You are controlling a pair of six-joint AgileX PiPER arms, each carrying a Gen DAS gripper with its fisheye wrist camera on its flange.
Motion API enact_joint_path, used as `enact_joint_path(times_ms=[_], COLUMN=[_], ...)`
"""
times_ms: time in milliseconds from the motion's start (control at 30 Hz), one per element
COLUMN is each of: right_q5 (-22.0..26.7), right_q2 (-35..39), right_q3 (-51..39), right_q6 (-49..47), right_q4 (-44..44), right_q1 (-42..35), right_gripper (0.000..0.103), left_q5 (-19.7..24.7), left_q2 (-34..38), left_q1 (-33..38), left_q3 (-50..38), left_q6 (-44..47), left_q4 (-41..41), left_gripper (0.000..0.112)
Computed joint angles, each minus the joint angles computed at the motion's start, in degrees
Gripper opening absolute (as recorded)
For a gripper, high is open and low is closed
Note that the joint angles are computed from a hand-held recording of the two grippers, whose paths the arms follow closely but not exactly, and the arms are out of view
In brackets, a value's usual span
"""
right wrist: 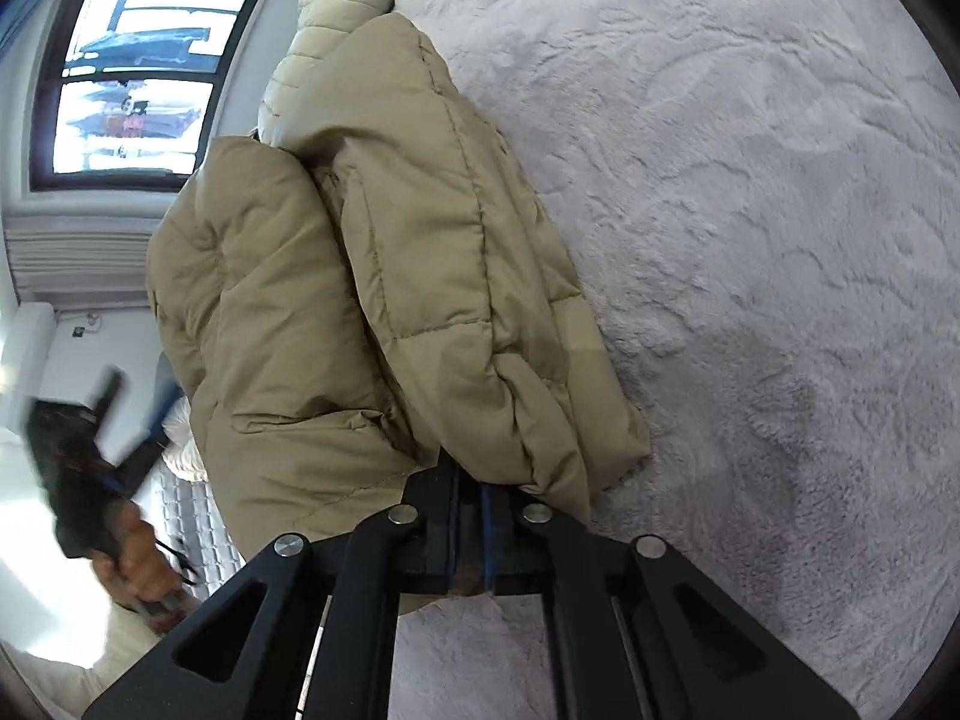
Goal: Fold large clothes
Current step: 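Lay the folded coat down and open both grippers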
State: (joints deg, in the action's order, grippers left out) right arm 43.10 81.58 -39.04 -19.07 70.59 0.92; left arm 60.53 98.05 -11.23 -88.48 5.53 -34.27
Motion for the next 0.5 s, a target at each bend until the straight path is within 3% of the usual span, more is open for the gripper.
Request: enact_joint_path(times_ms=[67,167,333,367,400,467,500], right_q5=[0.2,1.5,5.7,7.2,8.0,9.9,10.5], right_q2=[0.3,0.6,-4.5,-5.8,-6.5,-7.5,-7.5], right_q3=[-0.4,-1.4,-10.5,-13.0,-14.3,-18.4,-20.0], right_q6=[0.2,1.6,17.8,20.2,21.3,24.4,24.9], right_q4=[-1.1,-3.1,-23.2,-26.8,-28.5,-33.1,-33.9], right_q1=[0.0,-0.6,1.3,1.1,0.8,-0.1,-0.5], right_gripper=[0.003,0.003,0.009,0.014,0.023,0.082,0.094], left_q5=[-2.2,-6.1,-7.3,-7.2,-7.3,-7.1,-6.7], left_q2=[1.4,2.4,3.4,3.4,3.3,3.6,3.8], left_q1=[-0.2,-4.3,-10.9,-11.7,-12.0,-13.0,-13.6], left_q3=[3.0,2.9,-0.7,-0.9,-1.0,-1.6,-2.2], left_q6=[1.1,-2.5,-14.0,-15.4,-16.4,-18.6,-20.1], left_q4=[-2.4,3.3,17.1,18.9,19.7,21.5,23.2], left_gripper=[0.077,0.077,0.081,0.081,0.081,0.081,0.081])
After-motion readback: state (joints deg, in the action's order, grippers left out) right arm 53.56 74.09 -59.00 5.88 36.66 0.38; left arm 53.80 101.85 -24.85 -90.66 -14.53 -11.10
